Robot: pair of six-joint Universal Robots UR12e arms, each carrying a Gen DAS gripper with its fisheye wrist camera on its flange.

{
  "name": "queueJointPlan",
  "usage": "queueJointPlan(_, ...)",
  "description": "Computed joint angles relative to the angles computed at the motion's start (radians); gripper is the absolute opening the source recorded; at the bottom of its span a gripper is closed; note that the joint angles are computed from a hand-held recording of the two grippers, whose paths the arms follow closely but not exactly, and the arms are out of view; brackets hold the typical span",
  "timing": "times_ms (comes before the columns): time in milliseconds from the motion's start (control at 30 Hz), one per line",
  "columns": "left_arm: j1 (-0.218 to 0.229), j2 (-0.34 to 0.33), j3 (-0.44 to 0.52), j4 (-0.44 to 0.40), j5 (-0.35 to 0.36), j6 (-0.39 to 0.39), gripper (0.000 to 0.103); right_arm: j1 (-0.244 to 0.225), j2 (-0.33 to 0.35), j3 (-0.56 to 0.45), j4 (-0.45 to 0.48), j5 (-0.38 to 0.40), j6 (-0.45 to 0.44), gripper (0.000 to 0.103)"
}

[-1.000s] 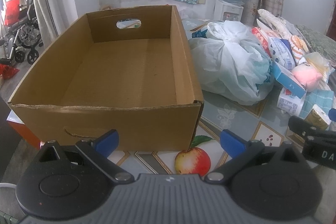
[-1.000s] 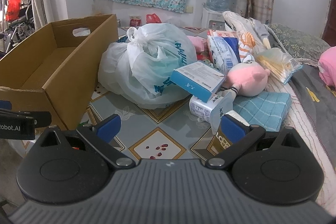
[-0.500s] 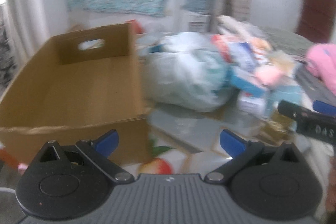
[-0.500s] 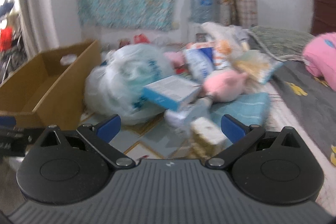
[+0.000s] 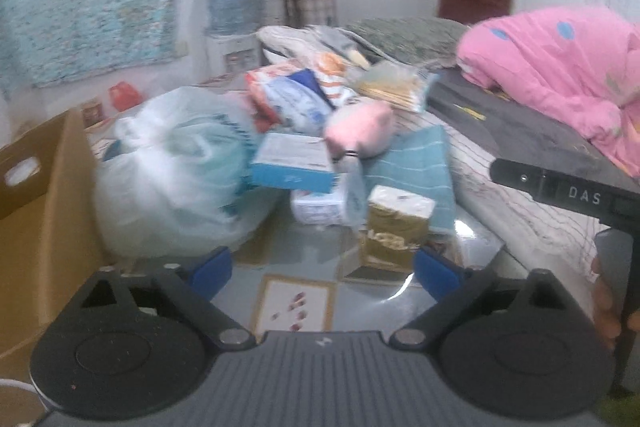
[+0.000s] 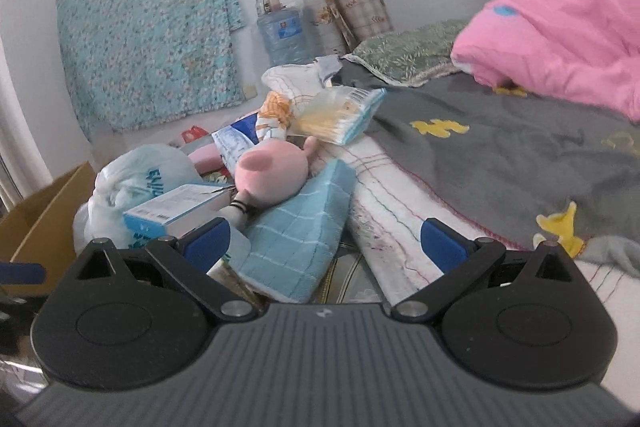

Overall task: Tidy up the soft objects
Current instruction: 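Reach the right tool toward the blue-and-white medicine box and close on it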

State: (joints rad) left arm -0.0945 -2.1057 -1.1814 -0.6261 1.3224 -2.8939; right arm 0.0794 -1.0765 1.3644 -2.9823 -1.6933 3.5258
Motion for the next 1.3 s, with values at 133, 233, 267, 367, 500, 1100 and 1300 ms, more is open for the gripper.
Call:
queueJointPlan(133,-0.010,-0.024,0.031,-0.021,-0.007,0.033,0.090,-0.018,0.016,-0.006,-0.022,0.068,0.046,0.102)
queueJointPlan(233,-0.015,-0.036,0.048,-0.054,-0.017,0.066,0.086,-0.027,0.028,-0.014,-0.041,0.127,0.071,0.101)
queueJointPlan(267,-0.015,-0.036,0.048,-0.061,-0.022,0.074,0.083,-0.030,0.034,-0.019,-0.045,0.150,0.075,0.099)
queueJointPlan(367,-0.018,-0.044,0.056,-0.089,-0.023,0.097,0.079,-0.040,0.050,-0.031,-0.061,0.244,0.076,0.094)
queueJointPlan(500,-0.019,-0.053,0.071,-0.152,-0.017,0.111,0.067,-0.055,0.080,-0.064,-0.057,0.411,0.093,0.084)
queueJointPlan(1100,0.019,-0.039,0.046,-0.183,-0.040,0.040,0.064,-0.083,0.172,-0.157,0.004,0.715,0.381,0.036)
queueJointPlan(1300,0.031,-0.034,0.033,-0.174,-0.045,0.015,0.066,-0.072,0.220,-0.226,0.035,0.815,0.440,0.036)
